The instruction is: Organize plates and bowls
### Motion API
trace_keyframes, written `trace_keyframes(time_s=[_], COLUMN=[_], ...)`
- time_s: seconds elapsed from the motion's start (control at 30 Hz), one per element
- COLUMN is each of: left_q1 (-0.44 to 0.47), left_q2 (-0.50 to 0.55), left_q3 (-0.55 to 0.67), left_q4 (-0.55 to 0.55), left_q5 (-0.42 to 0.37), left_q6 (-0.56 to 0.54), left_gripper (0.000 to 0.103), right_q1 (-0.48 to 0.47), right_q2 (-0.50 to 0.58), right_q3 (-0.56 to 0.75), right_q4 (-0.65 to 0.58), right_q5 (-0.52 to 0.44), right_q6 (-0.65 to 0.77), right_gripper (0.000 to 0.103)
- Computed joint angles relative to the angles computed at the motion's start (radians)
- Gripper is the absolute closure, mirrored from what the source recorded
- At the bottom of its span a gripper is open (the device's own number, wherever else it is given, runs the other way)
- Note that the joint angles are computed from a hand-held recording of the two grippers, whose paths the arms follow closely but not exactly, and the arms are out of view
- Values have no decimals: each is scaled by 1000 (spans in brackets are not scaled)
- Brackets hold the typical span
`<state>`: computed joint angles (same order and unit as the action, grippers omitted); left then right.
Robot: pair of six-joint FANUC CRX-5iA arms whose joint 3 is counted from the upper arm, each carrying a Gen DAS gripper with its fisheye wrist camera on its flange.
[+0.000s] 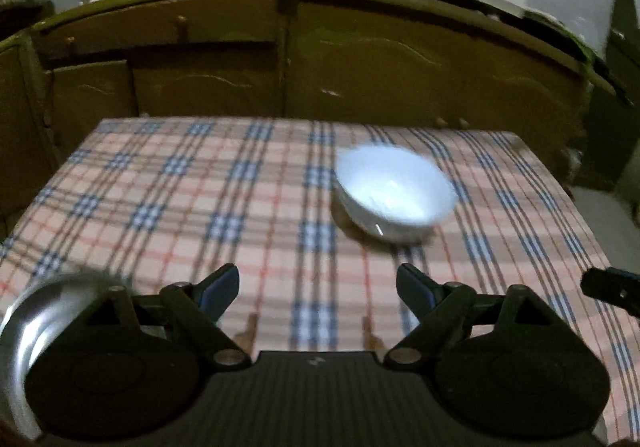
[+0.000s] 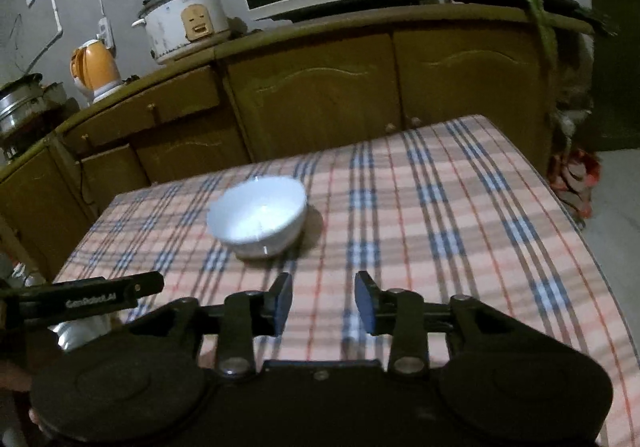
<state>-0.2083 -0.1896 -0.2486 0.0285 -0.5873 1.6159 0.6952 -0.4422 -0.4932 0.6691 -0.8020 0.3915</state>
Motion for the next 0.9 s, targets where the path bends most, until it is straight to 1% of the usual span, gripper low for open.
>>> trace_keyframes(time_s=[0.03,0.07,0.13,0.2,0.23,0.33,0.4,0.43,0.5,0.53,0.57,0.6,0.63,0.67,0.7,0.73,0.77,0.83,0.9], left_q1=[-3,-5,-7,-7,-6,-14,-19,-19,-16,-16,-8,5,12,12,14,16,16,6,16], left_q2=[33,61,121,179,198,268,307,328,370,392,405,412,411,410,407,408,404,406,397], left_q3=[38,68,125,173,186,248,284,302,334,355,354,337,315,305,291,279,266,281,263], left_q4=[-29,-49,-65,-54,-43,-61,-70,-65,-50,-55,-14,51,102,116,146,191,223,193,229], left_q5=[-2,-6,-12,-11,-6,-8,-20,-31,-47,-63,-63,-46,-21,-7,7,19,24,15,5], left_q6=[21,36,46,34,17,-3,-2,-10,-36,-38,-77,-129,-169,-183,-214,-260,-300,-279,-279], left_gripper=[15,15,15,15,15,18,23,28,32,39,42,43,45,49,54,66,77,77,78], right_q1=[-21,-45,-88,-125,-137,-172,-191,-198,-209,-215,-225,-234,-237,-241,-247,-255,-260,-250,-250], right_q2=[30,68,144,227,261,363,424,451,499,514,530,544,555,568,577,572,565,563,551], right_q3=[22,52,115,187,216,305,356,377,408,420,436,451,457,469,480,476,469,464,460], right_q4=[-11,-33,-85,-147,-169,-247,-290,-305,-317,-337,-376,-412,-420,-439,-472,-514,-547,-515,-526], right_q5=[21,41,79,98,105,125,120,115,105,103,104,102,98,93,90,116,143,135,131], right_q6=[22,52,112,172,195,261,287,294,294,302,322,343,344,355,379,402,414,384,371], right_gripper=[52,52,48,45,45,45,45,45,45,45,45,45,45,46,52,69,71,72,76])
